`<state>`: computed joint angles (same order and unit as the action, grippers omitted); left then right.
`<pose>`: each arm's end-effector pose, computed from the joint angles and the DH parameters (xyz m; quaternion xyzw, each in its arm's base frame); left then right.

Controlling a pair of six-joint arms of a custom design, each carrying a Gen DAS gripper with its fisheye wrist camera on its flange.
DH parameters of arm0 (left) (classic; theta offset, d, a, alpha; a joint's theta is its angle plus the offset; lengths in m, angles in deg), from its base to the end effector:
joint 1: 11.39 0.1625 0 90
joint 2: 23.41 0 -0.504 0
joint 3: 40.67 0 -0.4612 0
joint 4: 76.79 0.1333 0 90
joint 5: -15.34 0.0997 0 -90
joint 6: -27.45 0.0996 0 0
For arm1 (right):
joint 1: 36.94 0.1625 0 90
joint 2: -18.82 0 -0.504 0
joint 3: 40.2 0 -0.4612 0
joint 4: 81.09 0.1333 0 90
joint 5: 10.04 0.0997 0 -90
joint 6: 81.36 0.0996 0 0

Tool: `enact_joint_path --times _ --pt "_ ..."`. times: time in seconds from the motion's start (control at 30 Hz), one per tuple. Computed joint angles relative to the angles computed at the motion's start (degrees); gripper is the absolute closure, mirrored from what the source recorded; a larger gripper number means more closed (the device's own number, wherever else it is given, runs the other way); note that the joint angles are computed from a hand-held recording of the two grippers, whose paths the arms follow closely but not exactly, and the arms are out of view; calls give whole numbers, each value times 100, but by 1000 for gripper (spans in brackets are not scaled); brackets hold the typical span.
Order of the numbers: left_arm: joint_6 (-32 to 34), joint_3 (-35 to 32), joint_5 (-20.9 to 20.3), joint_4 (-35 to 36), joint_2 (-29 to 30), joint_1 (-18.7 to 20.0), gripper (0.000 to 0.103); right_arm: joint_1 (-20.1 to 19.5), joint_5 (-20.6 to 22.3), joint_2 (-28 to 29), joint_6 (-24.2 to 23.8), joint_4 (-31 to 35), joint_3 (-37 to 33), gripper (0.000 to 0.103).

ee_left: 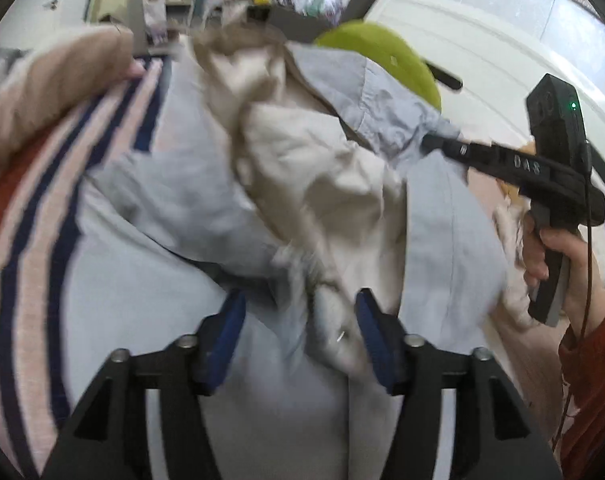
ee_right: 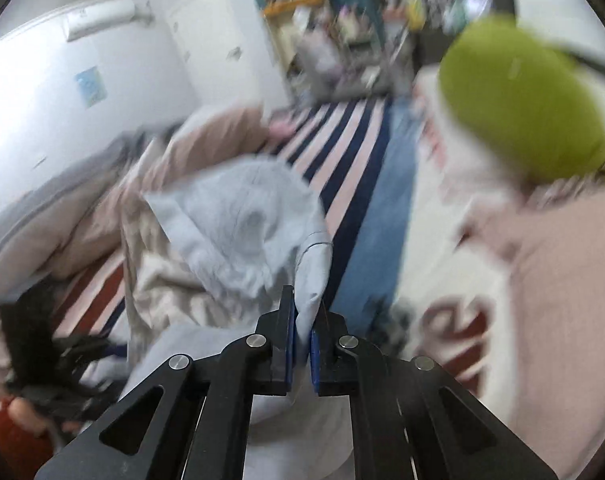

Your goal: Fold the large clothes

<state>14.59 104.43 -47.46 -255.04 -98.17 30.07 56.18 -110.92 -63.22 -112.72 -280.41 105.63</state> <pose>-0.1887 -0.4053 0.1608 0.2593 0.9252 -0.2487 0.1225 0.1368 -0.4063 0.2505 0.2370 -0.8876 0.3522 0.1788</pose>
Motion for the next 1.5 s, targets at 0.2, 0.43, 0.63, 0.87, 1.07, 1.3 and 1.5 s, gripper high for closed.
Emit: enact_joint_path --times 0.2,0.43,0.63,0.87,1.07,1.3,1.5 --pt "-325 116 561 661 -807 -483 47 1555 -1068 575 -794 -1897 -312 102" --pt "-927 521 1340 1255 -2266 -934 40 2171 -412 258 -1103 -110 151 102" --pt "-1037 646 876 1772 -3407 -952 15 2102 -19 613 -1457 1086 720 102" --pt "-1292 750 908 2726 -2801 -819 11 1654 -277 865 -1472 1281 1049 79" --pt "-1465 862 496 2660 -2466 -130 44 1462 -977 358 -2012 -125 1230 32" --pt "-1461 805 484 3371 -2438 -305 70 1197 -2420 2503 -4038 -2768 940 32" --pt "-1308 848 349 3077 -2562 -317 70 864 -2774 4230 -5519 -5419 480 37"
